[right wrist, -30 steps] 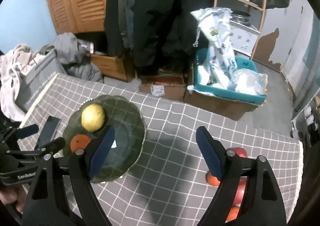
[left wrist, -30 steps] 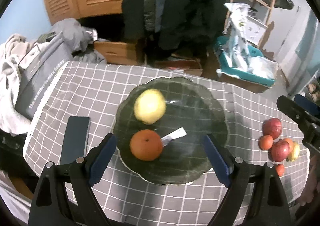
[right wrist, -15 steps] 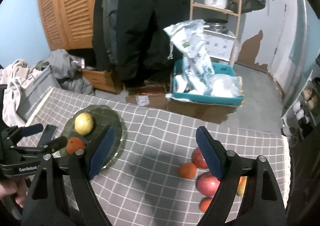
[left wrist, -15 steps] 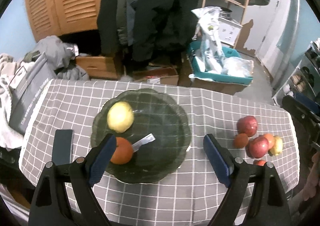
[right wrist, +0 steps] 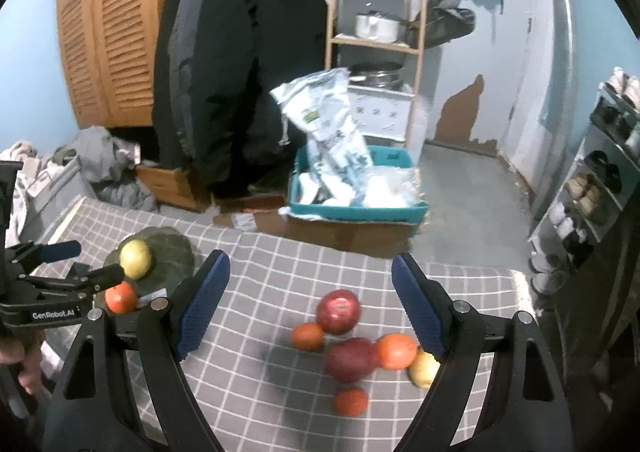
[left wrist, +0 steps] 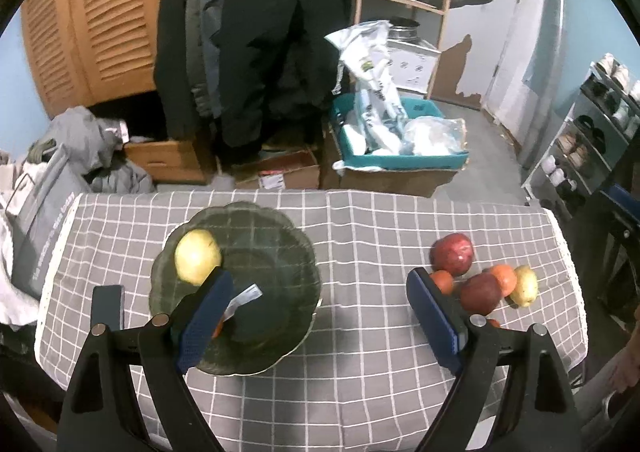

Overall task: Organize fruits
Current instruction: 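Withdraw both open tools from the bowl back toward the remaining fruit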

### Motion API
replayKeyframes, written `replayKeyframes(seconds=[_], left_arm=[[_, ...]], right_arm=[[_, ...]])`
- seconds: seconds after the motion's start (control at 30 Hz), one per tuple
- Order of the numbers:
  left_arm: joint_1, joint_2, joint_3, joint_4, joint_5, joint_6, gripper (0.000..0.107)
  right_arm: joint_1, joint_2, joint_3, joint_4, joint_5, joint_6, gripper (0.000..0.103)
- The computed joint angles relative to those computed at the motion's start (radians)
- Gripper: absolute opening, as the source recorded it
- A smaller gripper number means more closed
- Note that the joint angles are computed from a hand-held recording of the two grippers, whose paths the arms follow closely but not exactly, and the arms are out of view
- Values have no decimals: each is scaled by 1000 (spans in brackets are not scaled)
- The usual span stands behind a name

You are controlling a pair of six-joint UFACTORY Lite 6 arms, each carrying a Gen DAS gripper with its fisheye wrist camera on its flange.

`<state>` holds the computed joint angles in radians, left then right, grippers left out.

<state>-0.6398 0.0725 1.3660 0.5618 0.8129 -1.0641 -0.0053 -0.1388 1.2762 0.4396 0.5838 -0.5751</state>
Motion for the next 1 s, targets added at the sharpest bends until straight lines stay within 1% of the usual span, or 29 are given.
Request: replayKeyframes(seconds=[0.23, 0.53, 0.7, 0.9, 1.0], left_arm=[[-79, 99, 149, 24, 42, -10, 90], [-138, 262, 361, 17, 80, 23, 90], [-154, 351, 451, 6, 89, 48, 90], [-158, 471, 570, -38, 103, 95, 90], [-158, 518, 614, -62, 107, 114, 90]], right_arm=[[-169, -38, -5, 155, 56, -178, 84], [-365, 8, 25, 278, 110, -318, 84], [-455, 52, 47, 316, 135, -366, 84], [-500, 111, 57, 300, 138, -385, 84], [-514, 139, 62, 304, 163, -404, 84]])
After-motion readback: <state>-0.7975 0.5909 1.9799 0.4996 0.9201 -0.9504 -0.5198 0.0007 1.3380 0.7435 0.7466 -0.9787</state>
